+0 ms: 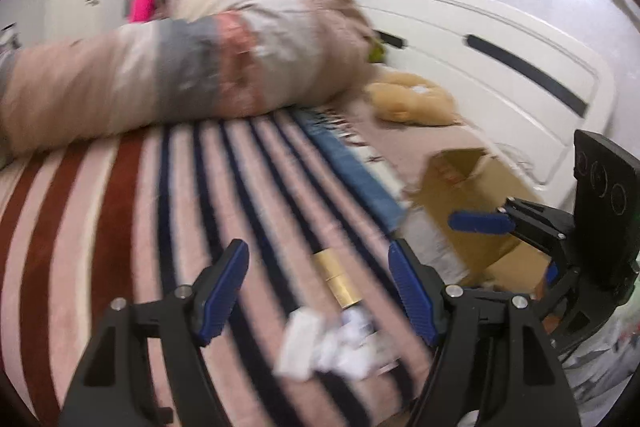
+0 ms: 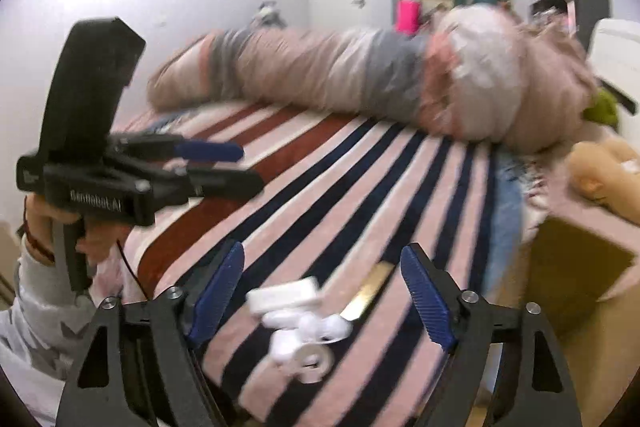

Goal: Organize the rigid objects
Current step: 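Grasp the white tape roll with the right gripper while the left grasps the white power bank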

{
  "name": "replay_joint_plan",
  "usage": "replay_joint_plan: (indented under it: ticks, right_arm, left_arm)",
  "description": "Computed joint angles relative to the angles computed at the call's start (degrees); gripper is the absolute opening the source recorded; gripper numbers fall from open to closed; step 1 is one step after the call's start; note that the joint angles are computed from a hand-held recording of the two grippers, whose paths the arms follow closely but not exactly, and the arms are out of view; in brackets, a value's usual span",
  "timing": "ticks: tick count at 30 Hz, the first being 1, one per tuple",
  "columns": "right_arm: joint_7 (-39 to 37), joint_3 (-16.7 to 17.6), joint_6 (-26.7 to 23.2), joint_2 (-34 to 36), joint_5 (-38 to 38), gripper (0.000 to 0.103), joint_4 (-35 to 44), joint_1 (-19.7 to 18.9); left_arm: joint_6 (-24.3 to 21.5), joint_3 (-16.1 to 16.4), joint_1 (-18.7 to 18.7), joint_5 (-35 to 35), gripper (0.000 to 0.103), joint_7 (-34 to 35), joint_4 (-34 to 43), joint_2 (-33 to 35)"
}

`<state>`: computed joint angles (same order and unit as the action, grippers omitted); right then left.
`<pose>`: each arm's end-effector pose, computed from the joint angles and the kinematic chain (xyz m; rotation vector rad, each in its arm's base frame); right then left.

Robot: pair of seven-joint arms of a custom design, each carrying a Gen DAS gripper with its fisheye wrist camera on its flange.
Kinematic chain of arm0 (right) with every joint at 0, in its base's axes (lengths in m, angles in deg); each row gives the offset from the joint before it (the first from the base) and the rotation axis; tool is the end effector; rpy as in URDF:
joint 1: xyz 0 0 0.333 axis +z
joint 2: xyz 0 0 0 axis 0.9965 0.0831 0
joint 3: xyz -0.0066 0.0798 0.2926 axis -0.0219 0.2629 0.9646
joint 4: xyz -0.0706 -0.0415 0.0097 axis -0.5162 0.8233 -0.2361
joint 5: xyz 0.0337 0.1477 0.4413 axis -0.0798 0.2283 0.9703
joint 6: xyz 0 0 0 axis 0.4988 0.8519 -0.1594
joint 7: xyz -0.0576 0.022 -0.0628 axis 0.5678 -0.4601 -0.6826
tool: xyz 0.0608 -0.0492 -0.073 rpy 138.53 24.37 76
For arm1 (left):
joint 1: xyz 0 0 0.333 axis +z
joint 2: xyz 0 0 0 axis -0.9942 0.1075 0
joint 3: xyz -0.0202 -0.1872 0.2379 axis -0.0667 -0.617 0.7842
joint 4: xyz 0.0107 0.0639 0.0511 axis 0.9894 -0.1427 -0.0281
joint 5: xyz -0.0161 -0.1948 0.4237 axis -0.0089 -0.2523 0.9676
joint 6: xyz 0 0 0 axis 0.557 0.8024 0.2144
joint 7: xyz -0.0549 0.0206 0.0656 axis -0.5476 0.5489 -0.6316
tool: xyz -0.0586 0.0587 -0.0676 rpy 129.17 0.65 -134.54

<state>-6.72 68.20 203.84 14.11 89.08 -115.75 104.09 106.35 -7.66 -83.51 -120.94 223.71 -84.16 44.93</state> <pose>0.6116 0.2340 0.4832 -1.9650 1.1961 -0.5213 0.6904 -0.1019 0.4626 -1.3636 2.2551 -1.2616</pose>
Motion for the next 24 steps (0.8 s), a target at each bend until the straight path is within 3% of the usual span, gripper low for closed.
replay_joint_plan:
  ticks: [7,11,14,18,20,24]
  right_arm:
    - [8.7,0.8,-8.6,6.8,-7.4,0.075,3.0,-0.4]
    - [15.3,0.4,-9.3,8.0,-11.4,0.072,1.2,-1.1]
    - [15.5,0.9,-9.8,8.5,-10.3,0.071,0.3,-2.3]
    - [11.1,2.1,-9.9,8.4,-3.8,0.061,-0.6,-4.2]
    - [10.1,2.0,-9.7,7.7,-2.4,0.049,-1.3,-4.5]
    - [13.2,1.2,-8.9,7.5,-4.7,0.043,-1.7,-3.9]
  left_arm:
    - [-0.4,0.6,1.9,1.3,0.069,-1.7,-2.3,3.5]
    - [-2.5,-0.4,2.9,1.9,0.069,-1.6,-3.1,5.2]
    - [-4.5,-1.1,2.9,3.7,0.069,-1.9,-1.8,7.8]
    - [-3.6,-2.0,2.1,8.4,0.065,-3.4,-1.4,9.8]
    - [-1.1,-2.7,1.8,9.9,0.064,-3.5,-2.0,9.8]
    - [1.5,-3.3,1.9,10.9,0.048,-3.1,-3.1,9.2]
